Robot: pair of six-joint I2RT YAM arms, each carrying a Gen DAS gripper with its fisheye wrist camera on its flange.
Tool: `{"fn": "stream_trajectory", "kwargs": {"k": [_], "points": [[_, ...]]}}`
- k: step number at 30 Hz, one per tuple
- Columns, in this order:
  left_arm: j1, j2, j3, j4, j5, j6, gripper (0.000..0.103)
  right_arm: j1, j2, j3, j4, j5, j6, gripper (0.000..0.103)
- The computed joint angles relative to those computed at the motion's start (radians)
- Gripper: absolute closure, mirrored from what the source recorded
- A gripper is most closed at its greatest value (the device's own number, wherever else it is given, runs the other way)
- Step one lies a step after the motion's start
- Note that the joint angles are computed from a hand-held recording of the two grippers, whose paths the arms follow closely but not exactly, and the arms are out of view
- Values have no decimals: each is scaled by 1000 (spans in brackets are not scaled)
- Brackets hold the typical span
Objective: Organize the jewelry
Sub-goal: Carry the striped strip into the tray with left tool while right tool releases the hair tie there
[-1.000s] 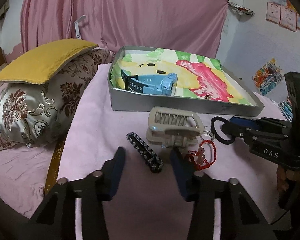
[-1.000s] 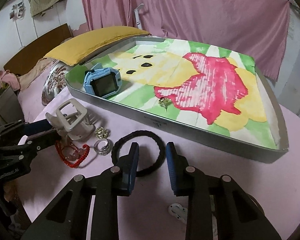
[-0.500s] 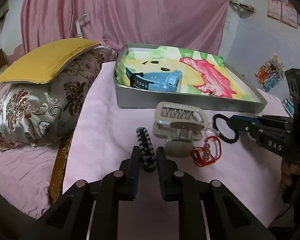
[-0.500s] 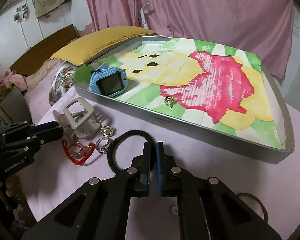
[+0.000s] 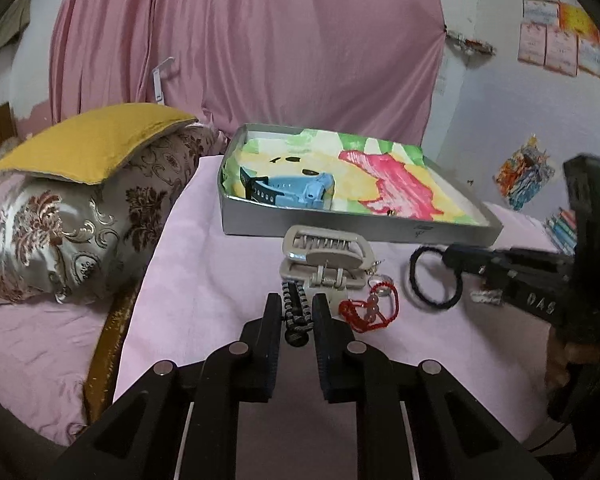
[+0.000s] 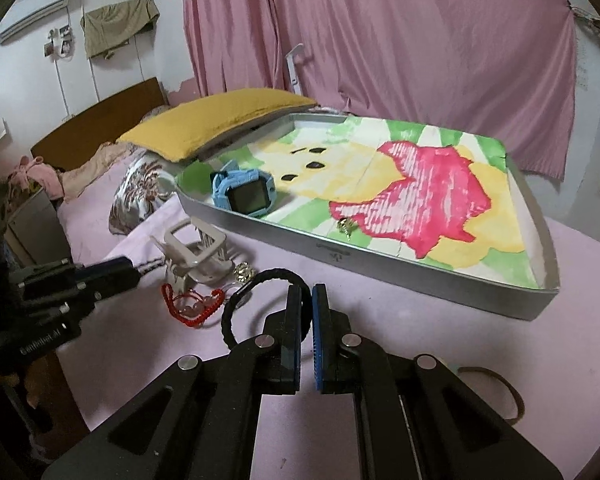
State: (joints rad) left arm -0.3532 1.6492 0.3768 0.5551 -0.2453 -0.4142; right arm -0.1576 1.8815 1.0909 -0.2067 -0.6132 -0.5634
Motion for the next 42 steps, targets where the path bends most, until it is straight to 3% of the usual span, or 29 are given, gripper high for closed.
{"fn": "stream_trajectory", "kwargs": {"k": [7,13,18,26,31,38,42], "points": [[-41,-37,-41,46,-44,-13,89,-24,-43,-41,33,-59,3,98],[-122,-106,-79,79,-158,8,89,-40,-76,-75,74,-113,19,98],[-173,-121,-82,171,-241,45,89,-68,-104,-112,200,-176,114,98],[-152,39,16,365,-191,86,89,-96,-98,-139,430,-207,289,98],[-140,124,108,418,-180,107,89,-98,-66,-128,567,-179,376,98],[-114,213,237,405,-170,127,89,-80,-15,-69,604,-124,402,98],[-88,252,316,332,-142,121,89,-62,36,-3,532,-88,381,98]]}}
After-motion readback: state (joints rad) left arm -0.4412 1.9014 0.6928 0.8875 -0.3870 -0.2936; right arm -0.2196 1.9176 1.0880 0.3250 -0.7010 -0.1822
